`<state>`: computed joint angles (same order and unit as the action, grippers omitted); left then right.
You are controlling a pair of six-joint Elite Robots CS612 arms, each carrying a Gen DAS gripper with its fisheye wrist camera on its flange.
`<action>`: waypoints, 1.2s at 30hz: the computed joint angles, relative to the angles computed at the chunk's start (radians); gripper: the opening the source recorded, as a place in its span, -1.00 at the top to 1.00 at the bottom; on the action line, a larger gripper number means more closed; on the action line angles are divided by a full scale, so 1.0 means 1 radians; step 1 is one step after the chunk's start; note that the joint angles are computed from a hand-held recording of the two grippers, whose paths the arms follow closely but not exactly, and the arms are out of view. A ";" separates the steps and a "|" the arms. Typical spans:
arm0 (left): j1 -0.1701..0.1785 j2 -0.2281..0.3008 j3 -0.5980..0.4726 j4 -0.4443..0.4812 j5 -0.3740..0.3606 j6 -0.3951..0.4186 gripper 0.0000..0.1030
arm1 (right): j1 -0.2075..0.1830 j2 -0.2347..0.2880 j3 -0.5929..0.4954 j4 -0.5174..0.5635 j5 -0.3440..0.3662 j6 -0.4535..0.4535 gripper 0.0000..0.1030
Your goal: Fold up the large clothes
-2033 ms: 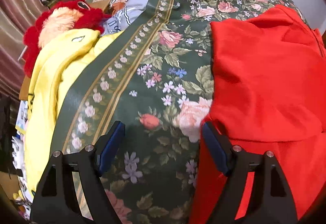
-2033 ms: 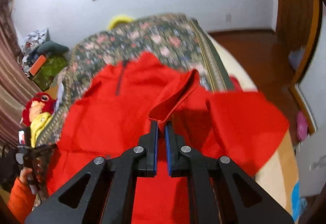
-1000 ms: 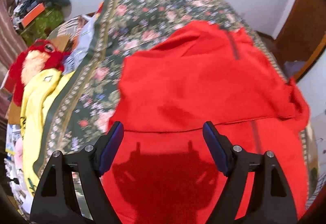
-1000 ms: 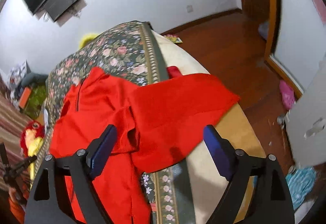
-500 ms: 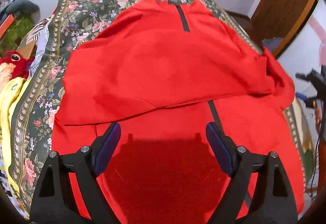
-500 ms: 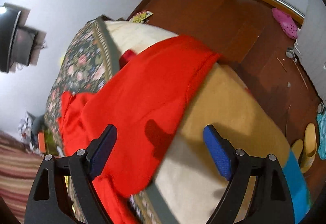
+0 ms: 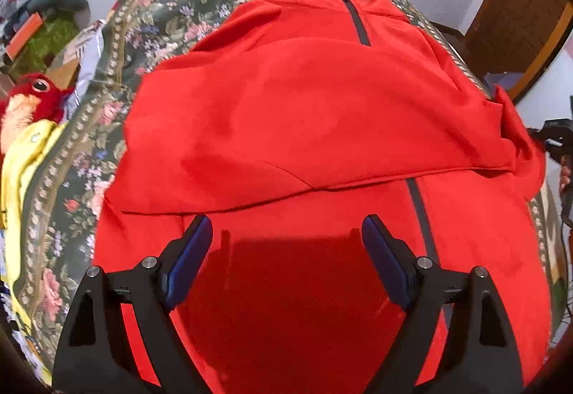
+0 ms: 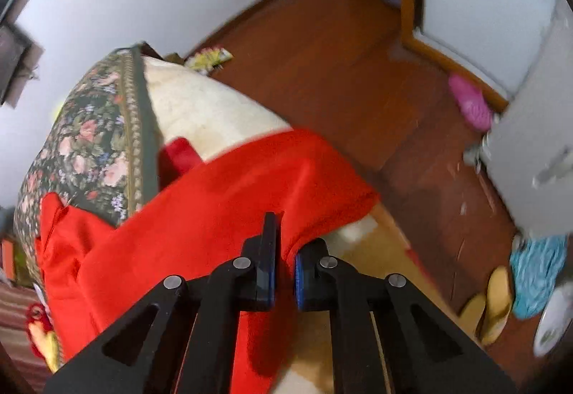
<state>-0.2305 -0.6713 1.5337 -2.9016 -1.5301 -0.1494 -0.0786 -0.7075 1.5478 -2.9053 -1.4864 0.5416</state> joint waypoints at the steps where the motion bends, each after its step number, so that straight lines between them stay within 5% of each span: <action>1: 0.000 -0.001 0.001 -0.004 0.002 0.003 -0.65 | 0.002 -0.005 0.011 -0.038 -0.006 -0.009 0.87; 10: -0.002 -0.028 0.039 -0.069 0.017 0.030 -0.65 | 0.028 -0.079 0.097 -0.317 -0.169 -0.043 0.89; 18: 0.006 -0.049 0.080 -0.101 -0.014 0.037 -0.65 | 0.084 -0.122 0.094 -0.401 -0.085 -0.214 0.88; 29: 0.028 -0.083 0.146 -0.191 -0.025 0.075 -0.65 | 0.166 -0.079 0.023 -0.217 0.220 -0.293 0.88; 36: 0.047 -0.090 0.169 -0.201 -0.042 0.065 -0.65 | 0.234 -0.027 -0.027 -0.017 0.223 -0.372 0.88</action>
<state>-0.1840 -0.7616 1.7023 -3.1026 -1.5723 -0.0845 0.1550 -0.7345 1.5209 -2.9223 -1.2638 0.1698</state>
